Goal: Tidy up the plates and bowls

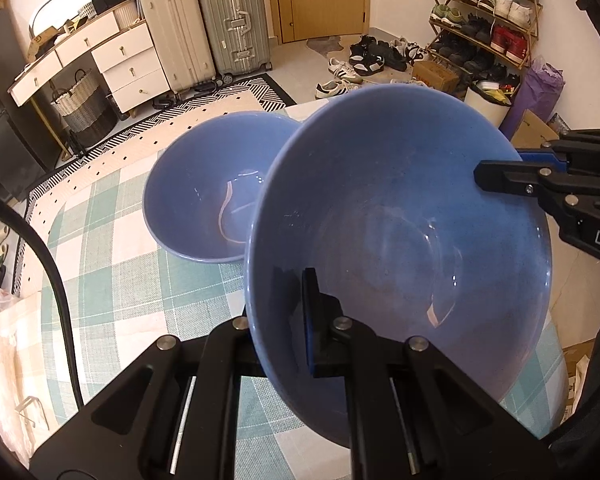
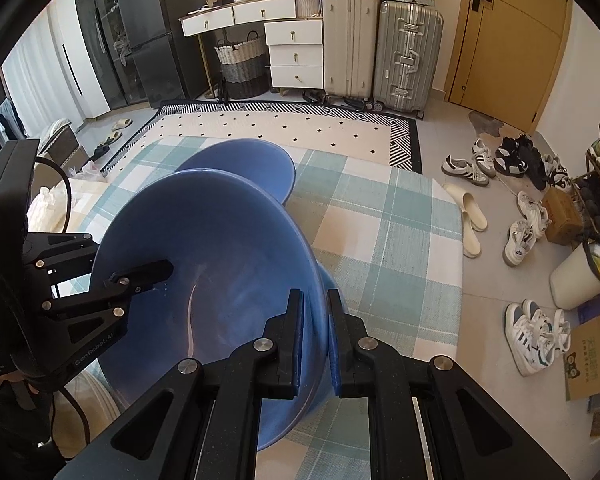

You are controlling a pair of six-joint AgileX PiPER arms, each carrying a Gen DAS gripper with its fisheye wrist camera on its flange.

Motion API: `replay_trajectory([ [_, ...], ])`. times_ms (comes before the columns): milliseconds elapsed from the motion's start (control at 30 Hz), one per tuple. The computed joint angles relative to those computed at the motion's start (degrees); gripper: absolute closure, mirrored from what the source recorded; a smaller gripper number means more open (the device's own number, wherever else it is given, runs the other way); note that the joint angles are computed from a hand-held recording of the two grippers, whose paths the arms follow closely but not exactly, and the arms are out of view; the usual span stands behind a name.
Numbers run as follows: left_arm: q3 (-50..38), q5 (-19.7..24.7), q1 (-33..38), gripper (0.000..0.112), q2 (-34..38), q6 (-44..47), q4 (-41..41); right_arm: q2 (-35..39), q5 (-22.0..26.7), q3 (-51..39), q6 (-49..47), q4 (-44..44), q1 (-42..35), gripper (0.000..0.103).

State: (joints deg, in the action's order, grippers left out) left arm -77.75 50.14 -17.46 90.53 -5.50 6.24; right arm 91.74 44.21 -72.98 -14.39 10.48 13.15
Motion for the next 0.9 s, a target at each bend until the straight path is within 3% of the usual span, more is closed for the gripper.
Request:
replay_trajectory([
  [767, 0.7, -5.1, 3.0, 0.106, 6.3, 3.1, -3.0, 4.0, -4.3, 1.5, 5.5, -7.8, 1.9, 0.092],
  [900, 0.2, -5.1, 3.3, 0.102, 7.3, 3.2, -3.4, 4.2, -4.5, 1.7, 6.1, -8.6, 1.8, 0.092],
])
